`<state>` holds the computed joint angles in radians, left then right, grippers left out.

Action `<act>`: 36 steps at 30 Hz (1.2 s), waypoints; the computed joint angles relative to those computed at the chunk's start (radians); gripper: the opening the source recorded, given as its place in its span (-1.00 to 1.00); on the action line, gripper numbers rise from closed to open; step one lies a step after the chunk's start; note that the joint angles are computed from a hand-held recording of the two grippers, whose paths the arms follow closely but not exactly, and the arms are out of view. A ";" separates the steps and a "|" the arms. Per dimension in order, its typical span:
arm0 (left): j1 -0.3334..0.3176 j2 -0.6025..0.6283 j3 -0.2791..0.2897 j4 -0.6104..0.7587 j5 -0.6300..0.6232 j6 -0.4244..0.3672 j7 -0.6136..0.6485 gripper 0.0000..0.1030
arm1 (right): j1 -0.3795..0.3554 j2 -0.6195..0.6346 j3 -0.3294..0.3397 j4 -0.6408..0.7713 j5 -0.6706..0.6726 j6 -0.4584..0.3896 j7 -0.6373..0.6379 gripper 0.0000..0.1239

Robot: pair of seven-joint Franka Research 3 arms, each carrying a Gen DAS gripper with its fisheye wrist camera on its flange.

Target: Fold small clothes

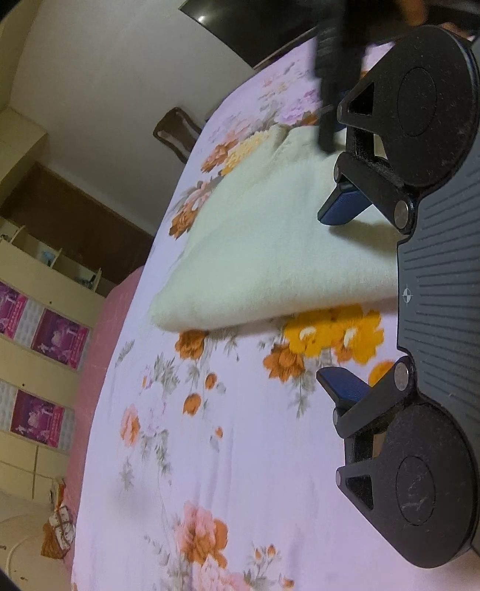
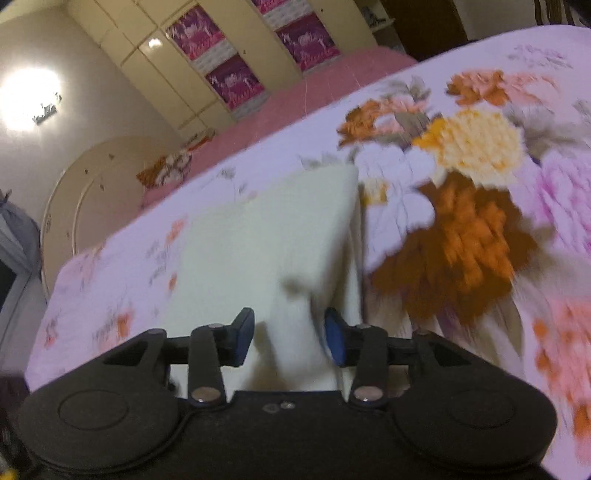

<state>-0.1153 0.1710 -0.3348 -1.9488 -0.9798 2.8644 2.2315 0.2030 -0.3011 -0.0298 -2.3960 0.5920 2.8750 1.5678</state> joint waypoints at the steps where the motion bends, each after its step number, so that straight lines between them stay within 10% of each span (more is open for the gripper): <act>1: 0.002 -0.003 0.000 -0.003 -0.003 0.000 0.002 0.62 | -0.006 -0.033 0.009 -0.032 -0.008 -0.011 0.014 -0.31; 6: -0.005 -0.011 0.004 -0.017 0.013 0.003 0.005 0.62 | -0.026 -0.123 0.055 -0.112 -0.083 -0.060 0.083 -0.38; 10: -0.011 -0.019 0.000 -0.018 0.011 -0.013 0.017 0.62 | -0.062 -0.151 0.101 -0.140 -0.180 -0.054 0.179 -0.82; 23: -0.030 -0.025 0.014 -0.001 0.149 0.015 -0.069 0.62 | -0.163 -0.210 0.179 -0.143 -0.484 -0.135 0.360 -0.74; 36: -0.146 0.335 0.136 0.474 0.726 -0.071 -0.637 0.62 | -0.397 0.185 0.338 0.233 -0.953 0.071 0.626 -0.56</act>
